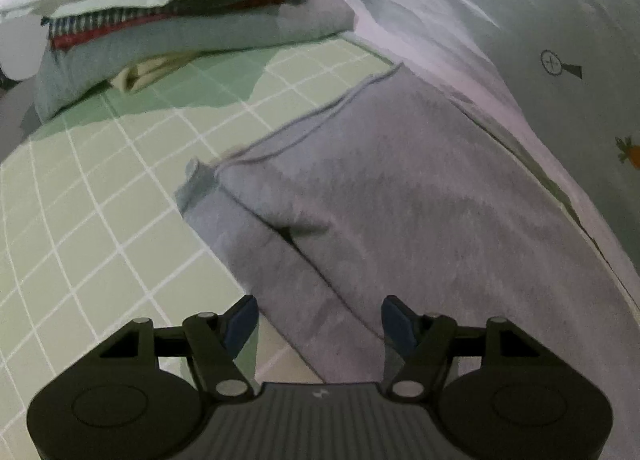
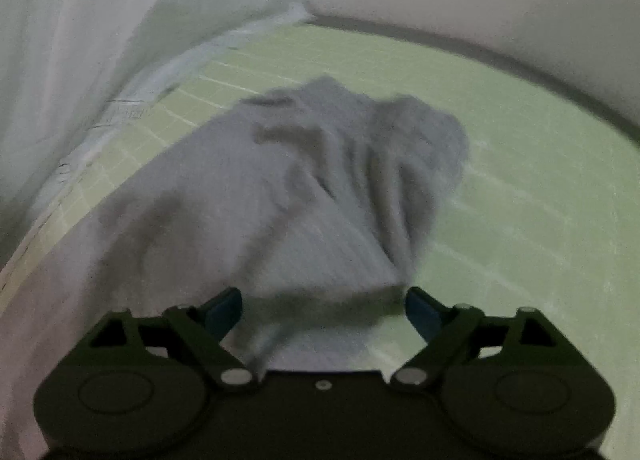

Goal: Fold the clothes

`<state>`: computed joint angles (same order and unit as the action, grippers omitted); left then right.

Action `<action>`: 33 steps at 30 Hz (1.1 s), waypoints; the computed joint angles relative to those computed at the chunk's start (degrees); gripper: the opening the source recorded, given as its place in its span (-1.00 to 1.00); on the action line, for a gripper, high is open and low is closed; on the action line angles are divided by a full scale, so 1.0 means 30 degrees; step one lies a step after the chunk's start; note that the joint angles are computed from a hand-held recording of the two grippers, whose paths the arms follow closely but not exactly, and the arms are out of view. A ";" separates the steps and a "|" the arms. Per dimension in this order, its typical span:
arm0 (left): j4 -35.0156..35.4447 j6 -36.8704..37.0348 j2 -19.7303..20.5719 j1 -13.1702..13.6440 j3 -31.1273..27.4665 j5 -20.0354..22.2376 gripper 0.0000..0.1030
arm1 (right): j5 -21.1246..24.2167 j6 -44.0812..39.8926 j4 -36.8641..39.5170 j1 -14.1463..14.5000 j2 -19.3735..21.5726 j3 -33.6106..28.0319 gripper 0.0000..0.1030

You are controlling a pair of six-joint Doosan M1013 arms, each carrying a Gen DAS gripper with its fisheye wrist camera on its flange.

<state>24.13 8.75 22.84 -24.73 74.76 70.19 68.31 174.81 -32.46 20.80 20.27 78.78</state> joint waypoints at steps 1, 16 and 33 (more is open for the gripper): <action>0.0027 -0.0033 0.0010 -0.0020 0.0008 -0.0014 0.38 | 0.0181 0.0437 -0.0339 0.0123 -0.0028 0.0110 0.89; 0.0075 -0.1762 -0.1008 -0.0304 0.1386 -0.0865 -0.92 | -0.2673 -0.0002 -0.1888 -0.1032 -0.1820 0.2511 -0.92; 0.0810 -0.4632 -0.4764 -0.2388 0.5219 -0.2010 -0.65 | -0.2058 -0.4196 -0.2826 0.0686 -0.2718 0.3366 0.82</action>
